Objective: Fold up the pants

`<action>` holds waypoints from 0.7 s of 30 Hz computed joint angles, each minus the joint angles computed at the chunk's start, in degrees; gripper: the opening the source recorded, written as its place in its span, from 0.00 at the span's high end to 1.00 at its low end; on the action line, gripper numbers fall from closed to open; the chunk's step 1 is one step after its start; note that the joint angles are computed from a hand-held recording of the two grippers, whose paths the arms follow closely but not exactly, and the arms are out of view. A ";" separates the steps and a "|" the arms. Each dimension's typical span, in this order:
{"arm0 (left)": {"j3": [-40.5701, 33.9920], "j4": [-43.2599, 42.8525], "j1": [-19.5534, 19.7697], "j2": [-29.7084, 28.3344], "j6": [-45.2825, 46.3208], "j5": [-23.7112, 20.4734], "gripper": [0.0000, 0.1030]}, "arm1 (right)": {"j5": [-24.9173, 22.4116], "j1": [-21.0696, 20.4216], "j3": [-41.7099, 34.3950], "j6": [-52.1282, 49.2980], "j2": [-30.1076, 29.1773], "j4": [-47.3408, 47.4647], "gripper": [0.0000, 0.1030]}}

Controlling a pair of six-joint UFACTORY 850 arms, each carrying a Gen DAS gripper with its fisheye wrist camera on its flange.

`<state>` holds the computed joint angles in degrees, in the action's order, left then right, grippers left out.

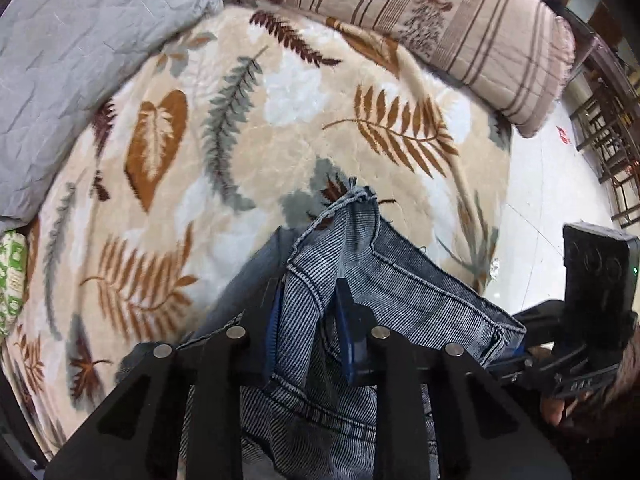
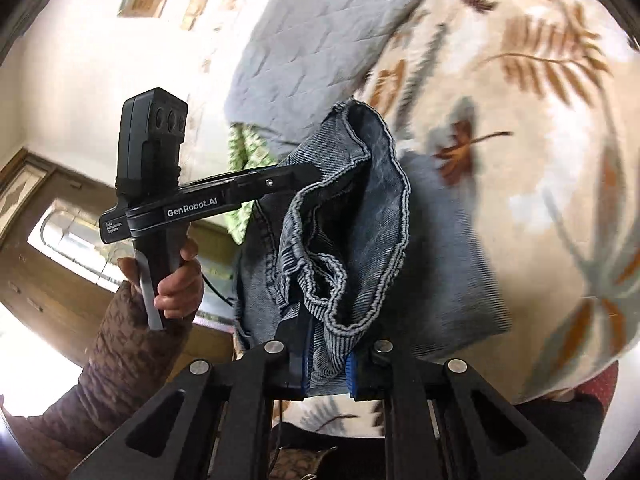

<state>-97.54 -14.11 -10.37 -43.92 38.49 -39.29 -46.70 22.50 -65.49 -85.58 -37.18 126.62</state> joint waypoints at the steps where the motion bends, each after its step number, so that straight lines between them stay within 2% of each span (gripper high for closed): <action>1: -0.63 1.81 -0.61 -0.91 -2.08 0.14 0.78 | 0.15 -0.35 -0.35 0.97 -0.61 -0.87 0.88; 3: -1.07 5.89 -1.69 -2.28 -5.96 0.69 0.78 | 0.86 -1.36 -0.24 2.61 -1.34 -2.85 0.88; 6: 1.04 14.32 -3.22 -2.73 -12.74 4.21 0.78 | 2.12 -1.43 -1.80 5.73 -3.30 -5.63 0.88; 9: 3.38 17.14 -3.72 -1.90 -17.16 7.87 0.75 | 2.78 -1.36 -3.43 6.80 -4.55 -7.03 0.88; 11: 3.62 16.51 -3.52 -1.47 -18.51 8.02 0.74 | 3.32 -1.33 -3.90 7.02 -4.45 -7.68 0.86; 15: 5.89 9.10 -1.57 2.18 -16.52 8.08 0.74 | 5.50 -1.52 -3.48 7.54 -2.28 -11.73 0.74; 17: 7.70 1.66 0.55 4.80 -12.71 7.95 0.74 | 6.57 -1.86 -2.40 5.78 -0.42 -10.83 0.57; 19: 9.52 -3.51 3.02 7.18 -11.43 7.93 0.68 | 7.74 -2.34 -1.53 1.57 1.47 -6.90 0.53; 21: 11.98 -7.60 6.04 9.66 -11.63 8.45 0.58 | 8.39 -2.92 -2.67 -0.09 1.93 -4.93 0.51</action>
